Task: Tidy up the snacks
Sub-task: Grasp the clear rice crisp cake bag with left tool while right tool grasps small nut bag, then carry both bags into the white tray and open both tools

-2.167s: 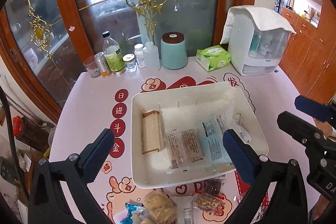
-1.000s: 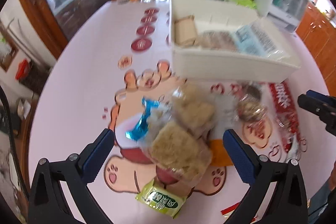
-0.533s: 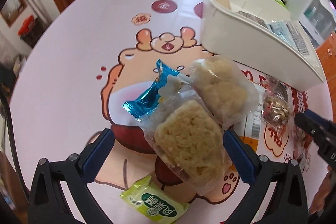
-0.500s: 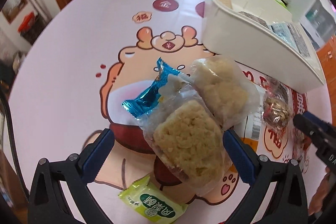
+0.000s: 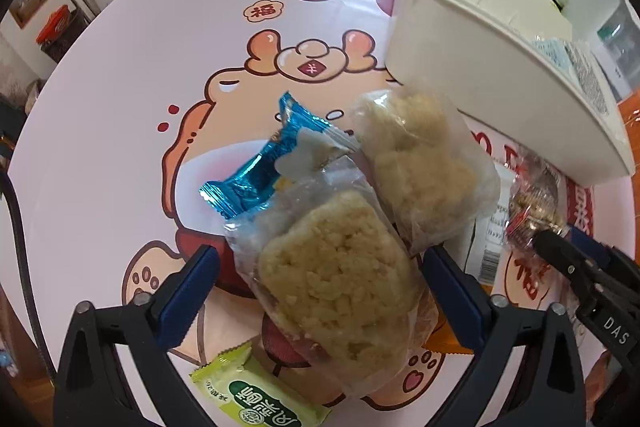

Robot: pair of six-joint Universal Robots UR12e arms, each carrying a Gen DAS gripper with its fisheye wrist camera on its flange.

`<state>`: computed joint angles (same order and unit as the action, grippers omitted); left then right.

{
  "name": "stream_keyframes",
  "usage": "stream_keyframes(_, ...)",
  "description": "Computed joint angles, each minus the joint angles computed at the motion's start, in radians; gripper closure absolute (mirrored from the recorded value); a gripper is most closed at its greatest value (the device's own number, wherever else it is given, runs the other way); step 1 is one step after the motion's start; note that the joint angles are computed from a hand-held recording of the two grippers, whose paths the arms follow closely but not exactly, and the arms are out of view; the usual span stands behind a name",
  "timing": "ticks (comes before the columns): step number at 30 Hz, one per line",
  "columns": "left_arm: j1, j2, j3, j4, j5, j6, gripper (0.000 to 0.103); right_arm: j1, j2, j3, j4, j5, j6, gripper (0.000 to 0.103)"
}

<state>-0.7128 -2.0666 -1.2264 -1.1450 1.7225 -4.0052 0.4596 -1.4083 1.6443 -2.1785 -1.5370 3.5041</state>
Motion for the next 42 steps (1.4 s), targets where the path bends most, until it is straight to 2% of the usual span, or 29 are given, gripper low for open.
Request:
stream_keyframes(1,-0.001,-0.003,0.004,-0.004,0.003,0.002,0.014,0.0,0.0,0.0,0.003,0.001,-0.003,0.053)
stream_keyframes(2,-0.003,-0.006,0.011,-0.015,0.006,0.003,0.026,-0.001,0.0,0.0,0.005,0.002,-0.006,0.054)
stream_keyframes(3,-0.004,-0.01,0.018,-0.029,0.014,0.002,0.03,0.0,0.001,0.001,0.003,0.001,-0.008,0.055)
stream_keyframes(4,-0.004,-0.012,0.02,-0.033,0.016,0.002,0.031,-0.001,-0.001,0.004,-0.002,0.004,-0.012,0.062)
stream_keyframes(5,-0.005,-0.013,0.021,-0.03,0.021,0.002,0.034,-0.004,-0.003,0.008,-0.009,0.022,-0.022,0.066)
stream_keyframes(6,-0.007,-0.012,0.021,-0.031,0.032,0.001,0.035,-0.005,-0.003,0.009,-0.01,0.034,-0.025,0.066)
stream_keyframes(9,-0.011,-0.009,0.022,-0.035,0.057,0.016,0.036,0.004,-0.006,0.013,-0.021,0.011,-0.027,0.07)
stream_keyframes(14,-0.015,0.014,0.004,-0.012,0.047,0.039,0.036,0.014,-0.026,0.027,-0.043,-0.008,-0.03,0.073)
stream_keyframes(19,-0.025,0.054,-0.02,0.026,0.066,0.073,0.036,0.015,-0.061,0.049,-0.08,0.002,-0.019,0.075)
stream_keyframes(29,-0.048,0.071,0.013,0.087,0.098,0.148,0.036,0.013,-0.118,0.078,-0.137,0.016,0.016,0.076)
stream_keyframes(30,-0.049,0.071,0.017,0.094,0.098,0.154,0.036,0.012,-0.124,0.081,-0.143,0.018,0.019,0.078)
stream_keyframes(31,-0.05,0.07,0.022,0.098,0.098,0.161,0.036,0.011,-0.13,0.085,-0.148,0.02,0.02,0.098)
stream_keyframes(32,-0.054,0.072,0.023,0.102,0.099,0.165,0.036,0.011,-0.134,0.086,-0.15,0.022,0.02,0.101)
stream_keyframes(35,-0.059,0.069,0.036,0.109,0.104,0.181,0.036,0.007,-0.145,0.093,-0.155,0.023,0.024,0.103)
stream_keyframes(39,-0.063,0.062,0.053,0.113,0.103,0.201,0.036,0.016,-0.153,0.096,-0.159,-0.018,0.012,0.103)
stream_keyframes(42,-0.066,0.055,0.071,0.112,0.109,0.223,0.036,0.016,-0.162,0.098,-0.175,-0.012,0.006,0.103)
